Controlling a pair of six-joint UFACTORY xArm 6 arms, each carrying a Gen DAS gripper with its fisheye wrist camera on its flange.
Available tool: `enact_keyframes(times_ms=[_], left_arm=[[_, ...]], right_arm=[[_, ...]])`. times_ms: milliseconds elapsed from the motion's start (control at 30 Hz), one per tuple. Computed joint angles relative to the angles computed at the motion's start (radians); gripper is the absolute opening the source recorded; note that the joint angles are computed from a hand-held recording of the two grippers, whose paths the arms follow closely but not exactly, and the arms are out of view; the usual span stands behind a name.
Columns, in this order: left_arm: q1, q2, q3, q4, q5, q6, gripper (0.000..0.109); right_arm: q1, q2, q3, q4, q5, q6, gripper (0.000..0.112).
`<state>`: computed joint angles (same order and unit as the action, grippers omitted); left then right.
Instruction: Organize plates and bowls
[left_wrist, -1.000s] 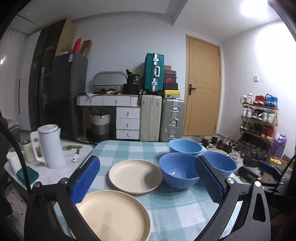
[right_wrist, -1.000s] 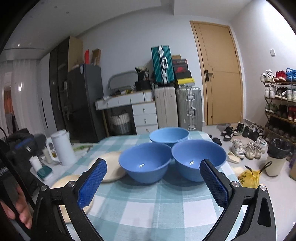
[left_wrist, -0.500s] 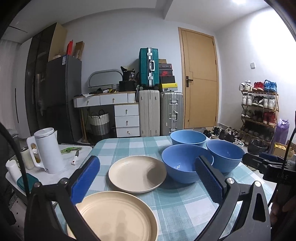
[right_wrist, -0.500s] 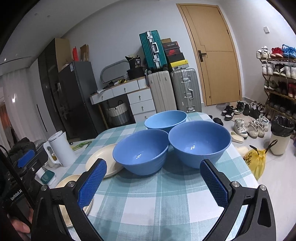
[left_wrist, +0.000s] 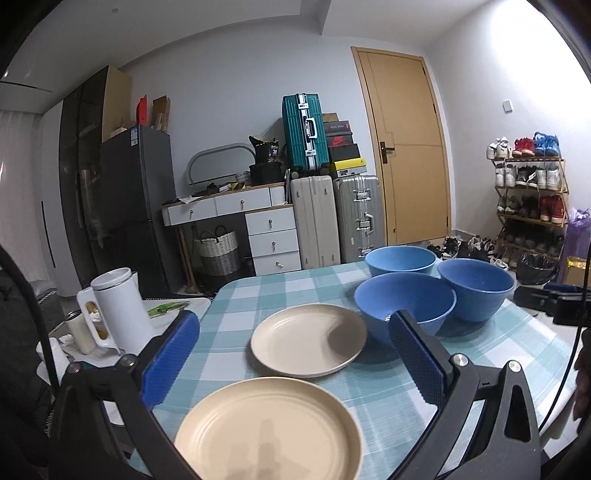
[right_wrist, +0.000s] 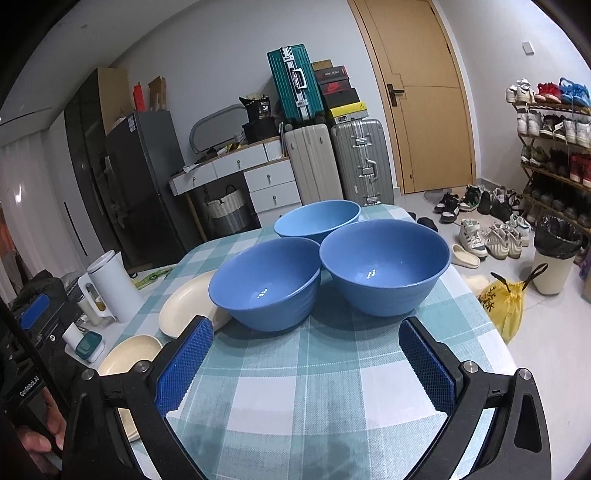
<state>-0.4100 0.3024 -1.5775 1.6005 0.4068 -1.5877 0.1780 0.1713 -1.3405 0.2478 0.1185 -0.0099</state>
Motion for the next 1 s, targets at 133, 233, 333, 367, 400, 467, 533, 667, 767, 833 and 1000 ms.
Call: enact_keyframes(times_ms=[133, 233, 333, 367, 400, 467, 533, 667, 767, 833, 1000], left_arm=[[0.018, -0.003, 0.009, -0.061, -0.018, 0.04, 0.103], [0.034, 0.004, 0.004, -0.124, -0.044, 0.068, 0.103], [0.045, 0.016, -0.007, -0.184, -0.059, 0.087, 0.103], [0.048, 0.019, -0.009, -0.205, -0.063, 0.095, 0.103], [0.05, 0.022, -0.011, -0.216, -0.065, 0.097, 0.103], [0.054, 0.023, -0.011, -0.238, -0.069, 0.105, 0.103], [0.062, 0.029, -0.01, -0.286, -0.083, 0.145, 0.103], [0.082, 0.06, -0.028, -0.477, -0.096, 0.308, 0.103], [0.107, 0.08, -0.033, -0.662, -0.11, 0.424, 0.103], [0.128, 0.097, -0.039, -0.763, -0.126, 0.474, 0.103], [0.158, 0.13, -0.058, -0.937, -0.122, 0.586, 0.103]], right_arm=[[0.006, 0.006, -0.008, -0.023, 0.013, 0.005, 0.102], [0.011, 0.013, -0.016, -0.074, 0.016, 0.034, 0.102], [0.025, 0.015, -0.016, -0.093, 0.007, 0.031, 0.102], [0.032, 0.018, -0.018, -0.118, 0.005, 0.044, 0.102], [0.035, 0.021, -0.019, -0.159, 0.004, 0.066, 0.102], [0.039, 0.027, -0.024, -0.287, -0.005, 0.151, 0.102], [0.05, 0.035, -0.032, -0.305, -0.01, 0.155, 0.102], [0.09, 0.055, -0.061, -0.205, 0.005, 0.069, 0.102], [0.115, 0.064, -0.078, -0.181, 0.023, 0.036, 0.102], [0.123, 0.066, -0.079, -0.231, 0.02, 0.065, 0.102], [0.133, 0.055, -0.062, -0.331, -0.008, 0.128, 0.102]])
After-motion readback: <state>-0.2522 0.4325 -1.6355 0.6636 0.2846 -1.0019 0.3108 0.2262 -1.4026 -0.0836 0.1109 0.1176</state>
